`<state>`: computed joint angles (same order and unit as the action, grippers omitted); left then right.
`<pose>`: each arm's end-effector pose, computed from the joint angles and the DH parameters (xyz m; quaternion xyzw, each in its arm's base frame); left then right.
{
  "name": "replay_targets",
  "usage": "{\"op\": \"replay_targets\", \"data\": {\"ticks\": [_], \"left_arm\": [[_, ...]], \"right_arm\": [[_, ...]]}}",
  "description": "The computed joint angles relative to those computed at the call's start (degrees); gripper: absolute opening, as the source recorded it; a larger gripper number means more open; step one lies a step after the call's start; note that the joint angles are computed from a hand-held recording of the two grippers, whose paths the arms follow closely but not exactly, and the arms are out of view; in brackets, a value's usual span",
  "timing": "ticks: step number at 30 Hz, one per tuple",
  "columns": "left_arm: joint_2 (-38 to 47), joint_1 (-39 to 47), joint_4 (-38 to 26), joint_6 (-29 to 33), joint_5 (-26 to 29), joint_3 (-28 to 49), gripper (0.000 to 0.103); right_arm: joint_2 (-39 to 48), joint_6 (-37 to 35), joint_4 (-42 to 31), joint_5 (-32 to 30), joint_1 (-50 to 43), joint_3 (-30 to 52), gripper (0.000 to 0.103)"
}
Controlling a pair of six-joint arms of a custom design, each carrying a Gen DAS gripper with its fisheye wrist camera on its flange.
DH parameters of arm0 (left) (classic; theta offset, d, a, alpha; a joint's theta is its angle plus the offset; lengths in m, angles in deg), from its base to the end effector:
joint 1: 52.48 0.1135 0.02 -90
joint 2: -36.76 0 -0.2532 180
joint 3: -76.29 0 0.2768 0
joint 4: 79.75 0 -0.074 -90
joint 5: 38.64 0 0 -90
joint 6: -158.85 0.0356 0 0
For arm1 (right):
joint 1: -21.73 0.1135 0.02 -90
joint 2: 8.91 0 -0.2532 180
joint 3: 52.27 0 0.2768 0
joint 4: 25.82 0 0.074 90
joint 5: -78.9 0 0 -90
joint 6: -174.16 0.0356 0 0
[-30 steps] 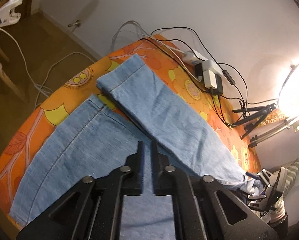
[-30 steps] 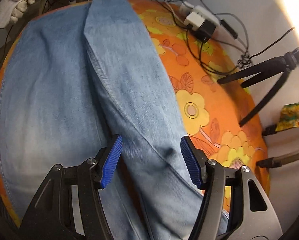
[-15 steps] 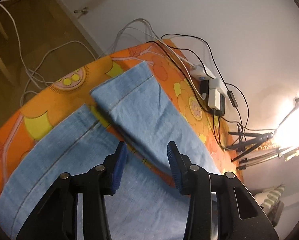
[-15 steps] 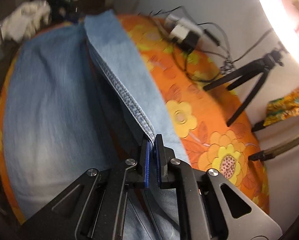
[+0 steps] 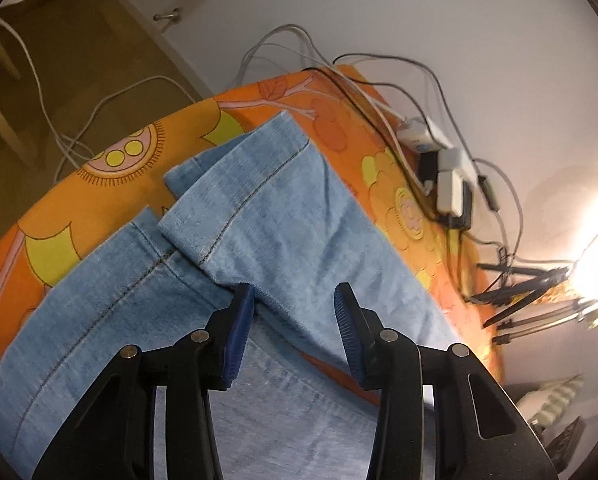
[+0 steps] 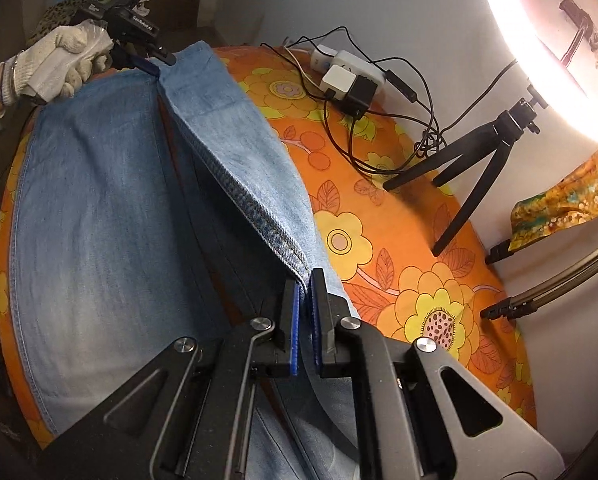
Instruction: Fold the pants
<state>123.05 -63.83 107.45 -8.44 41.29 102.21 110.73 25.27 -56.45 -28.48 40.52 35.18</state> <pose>0.2030 -0.0344 0.0383 -0.5376 0.7778 -0.1603 0.2833 0.4025 0.1482 0.0901 -0.6302 0.7261 0.0583 0.2685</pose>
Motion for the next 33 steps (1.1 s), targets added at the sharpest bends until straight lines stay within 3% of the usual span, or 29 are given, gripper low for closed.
{"op": "replay_targets", "data": {"ticks": [3,5,9,13,17,21,29,33], "left_arm": [[0.67,0.37,-0.19,0.82,-0.39,0.70,0.036],[1.67,0.47,-1.37,1.60,-0.78,1.91,0.000],[0.33,-0.46,-1.72,1.08,-3.14,1.85,0.000],[-9.33,-1.32,-8.70,2.58,-6.20,1.16,0.000],[-15.86,-1.79,-11.88,2.75,-4.62,-0.48,0.000],[-10.74,-2.80,-7.53,-0.17,-0.69,-0.71,0.014],[1.15,-3.17,-2.93,-3.79,1.80,3.76,0.014],[1.57,-3.84,-3.94,-5.90,2.34,3.87,0.018]], "right_arm": [[0.16,0.39,0.06,-0.46,-0.17,0.25,0.005],[-0.08,0.67,0.42,-0.44,-0.15,-0.05,0.005],[-1.06,1.05,0.94,-0.61,-0.33,-0.80,0.005],[-3.08,1.78,1.97,-0.60,-0.67,-2.05,0.005],[-4.54,3.10,-0.29,-1.74,-1.42,-1.25,0.005],[-4.98,3.15,0.81,-0.47,-0.86,-2.21,0.005],[-5.92,3.22,1.67,0.59,-0.49,-2.86,0.005],[-5.59,3.29,1.33,0.59,-0.67,-1.61,0.005]]}}
